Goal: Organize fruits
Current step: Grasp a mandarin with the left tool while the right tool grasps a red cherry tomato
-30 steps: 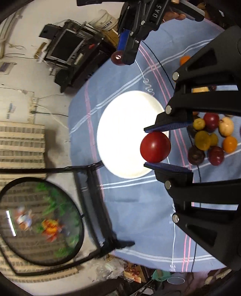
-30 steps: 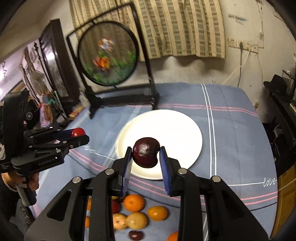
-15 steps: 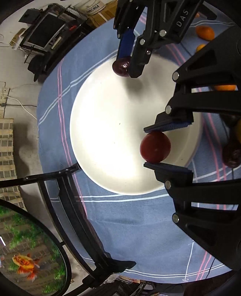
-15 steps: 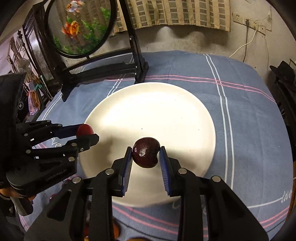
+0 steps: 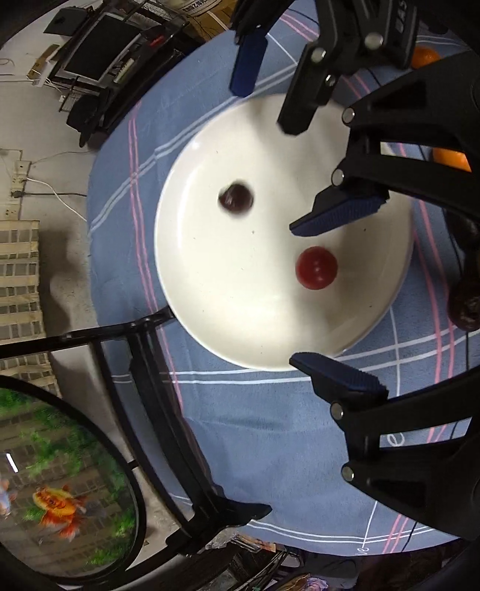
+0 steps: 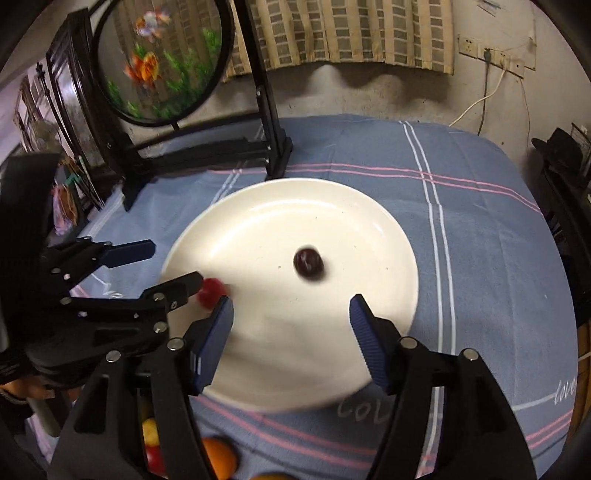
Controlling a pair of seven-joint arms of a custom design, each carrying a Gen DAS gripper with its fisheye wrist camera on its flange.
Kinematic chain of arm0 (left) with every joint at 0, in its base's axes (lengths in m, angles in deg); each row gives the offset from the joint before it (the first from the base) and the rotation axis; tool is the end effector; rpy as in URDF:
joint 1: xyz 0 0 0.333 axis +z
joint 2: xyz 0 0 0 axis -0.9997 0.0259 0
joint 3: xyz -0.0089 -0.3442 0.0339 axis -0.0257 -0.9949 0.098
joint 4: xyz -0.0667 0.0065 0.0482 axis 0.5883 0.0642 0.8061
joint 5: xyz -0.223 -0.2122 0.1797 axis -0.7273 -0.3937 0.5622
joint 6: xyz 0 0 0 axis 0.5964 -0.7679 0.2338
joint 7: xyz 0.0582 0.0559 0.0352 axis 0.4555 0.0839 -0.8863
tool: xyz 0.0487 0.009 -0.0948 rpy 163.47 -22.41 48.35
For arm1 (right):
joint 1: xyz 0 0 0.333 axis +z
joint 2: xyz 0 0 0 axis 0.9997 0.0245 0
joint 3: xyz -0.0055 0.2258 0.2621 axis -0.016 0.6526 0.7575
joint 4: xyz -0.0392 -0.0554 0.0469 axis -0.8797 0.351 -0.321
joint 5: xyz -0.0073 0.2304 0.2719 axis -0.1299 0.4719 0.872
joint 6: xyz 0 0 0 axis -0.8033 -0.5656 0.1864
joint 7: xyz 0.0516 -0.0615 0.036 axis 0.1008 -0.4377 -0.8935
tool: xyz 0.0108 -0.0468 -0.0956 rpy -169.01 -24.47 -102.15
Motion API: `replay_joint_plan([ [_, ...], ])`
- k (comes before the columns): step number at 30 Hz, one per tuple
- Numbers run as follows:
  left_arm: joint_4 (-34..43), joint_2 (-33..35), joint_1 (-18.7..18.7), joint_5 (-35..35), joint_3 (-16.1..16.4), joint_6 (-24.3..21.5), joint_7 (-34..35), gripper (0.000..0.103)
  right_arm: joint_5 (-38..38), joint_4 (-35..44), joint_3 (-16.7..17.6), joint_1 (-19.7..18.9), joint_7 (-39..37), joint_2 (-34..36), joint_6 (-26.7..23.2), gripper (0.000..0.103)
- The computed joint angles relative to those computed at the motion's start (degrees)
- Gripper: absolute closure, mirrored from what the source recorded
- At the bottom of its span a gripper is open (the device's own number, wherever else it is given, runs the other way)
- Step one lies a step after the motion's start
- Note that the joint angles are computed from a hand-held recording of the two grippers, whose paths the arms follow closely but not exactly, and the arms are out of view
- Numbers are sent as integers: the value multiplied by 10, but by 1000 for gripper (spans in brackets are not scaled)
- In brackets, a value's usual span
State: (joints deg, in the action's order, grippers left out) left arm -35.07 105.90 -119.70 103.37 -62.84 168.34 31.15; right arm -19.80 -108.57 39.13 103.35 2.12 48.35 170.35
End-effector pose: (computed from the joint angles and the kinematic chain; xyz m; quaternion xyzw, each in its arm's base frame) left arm 0.5221 -0.4132 0.4609 -0.6548 0.6908 -0.1898 0.2409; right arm 0.5378 0.1928 0.4602 -0.7868 0.5029 -0.1147 0.3389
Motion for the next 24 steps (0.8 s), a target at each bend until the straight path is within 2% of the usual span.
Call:
replay_joint_plan([
  [3, -11, -19, -10, 16, -2, -8, -11, 34, 66, -31, 2, -6, -51, -46, -17, 37],
  [6, -24, -40, -15, 29, -10, -14, -25, 33, 110, -71, -17, 13, -82, -98, -25, 37],
  [9, -41, -62, -17, 42, -21, -20, -38, 33, 131, -119, -34, 40, -103, -149, -6, 36],
  [12, -70, -97, -21, 62, -35, -31, -60, 31, 124, -182, -42, 66, -103, -210, 17, 36],
  [14, -96, -124, -19, 77, -46, -37, -79, 25, 111, -221, -44, 79, -94, -246, 34, 35],
  [16, -130, -153, -12, 90, -59, -30, -102, 21, 94, -263, -39, 87, -72, -281, 51, 29],
  [18, -176, -190, -5, 101, -75, -19, -128, 18, 79, -312, -36, 101, -57, -319, 63, 29],
  [20, -214, -217, 1, 94, -93, -22, -138, 18, 57, -352, -21, 106, -36, -341, 73, 29],
  [24, -284, -262, 8, 54, -124, -17, -141, 18, 31, -401, -13, 133, 4, -357, 52, 29],
])
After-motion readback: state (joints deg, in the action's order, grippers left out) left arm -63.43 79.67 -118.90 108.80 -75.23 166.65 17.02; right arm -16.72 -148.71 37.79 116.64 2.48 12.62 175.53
